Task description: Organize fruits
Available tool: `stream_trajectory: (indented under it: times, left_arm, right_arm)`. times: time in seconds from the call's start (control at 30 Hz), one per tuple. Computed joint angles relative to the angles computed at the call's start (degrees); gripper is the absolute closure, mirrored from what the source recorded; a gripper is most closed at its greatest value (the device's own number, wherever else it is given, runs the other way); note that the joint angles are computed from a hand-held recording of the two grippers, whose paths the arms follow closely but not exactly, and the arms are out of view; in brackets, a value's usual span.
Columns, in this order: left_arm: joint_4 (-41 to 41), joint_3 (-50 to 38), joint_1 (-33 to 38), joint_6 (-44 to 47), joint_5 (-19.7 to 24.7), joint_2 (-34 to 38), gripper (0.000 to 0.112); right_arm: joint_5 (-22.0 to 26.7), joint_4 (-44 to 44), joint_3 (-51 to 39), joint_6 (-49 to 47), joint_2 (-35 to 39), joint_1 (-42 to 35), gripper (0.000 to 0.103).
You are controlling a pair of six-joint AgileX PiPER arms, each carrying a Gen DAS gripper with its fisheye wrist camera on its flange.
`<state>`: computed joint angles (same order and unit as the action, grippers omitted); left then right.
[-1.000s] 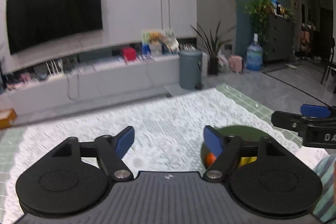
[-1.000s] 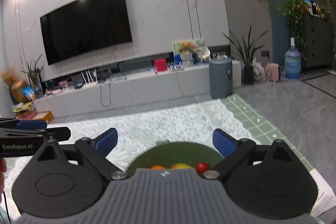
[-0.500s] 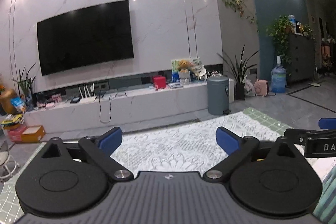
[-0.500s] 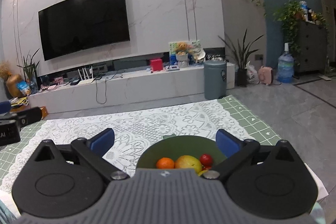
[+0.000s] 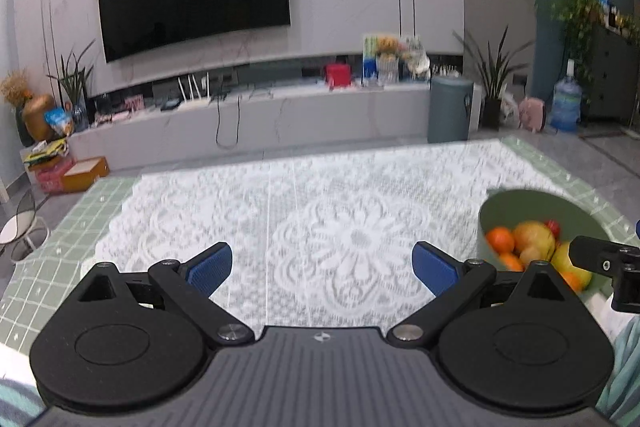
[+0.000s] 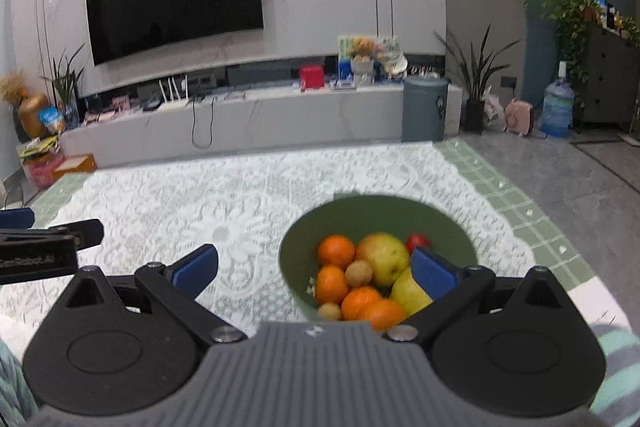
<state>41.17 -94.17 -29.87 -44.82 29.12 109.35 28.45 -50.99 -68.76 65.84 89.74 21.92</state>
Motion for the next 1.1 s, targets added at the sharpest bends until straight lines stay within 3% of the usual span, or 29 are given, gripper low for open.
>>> stream_trajectory:
  times: [0.13,0.43,1.1]
  left_arm:
    - [-7.0,0.2,0.3,6.8,1.0,0.8,0.009]
    - [-12.9,-2.4,-0.5,11.8,5.8,3.8,0.009]
    - [-12.7,-2.6,-0.9,11.7,7.3,3.3,0.009]
  right_arm:
    - [1.0,3.0,0.1,-1.6,1.7,0.0,0.004]
    - [1.5,9.1,-0.7,-6.7,3.9,-1.3,0.004]
    - [2.2,7.3,-0.2,-6.3,3.6,0.0,0.004]
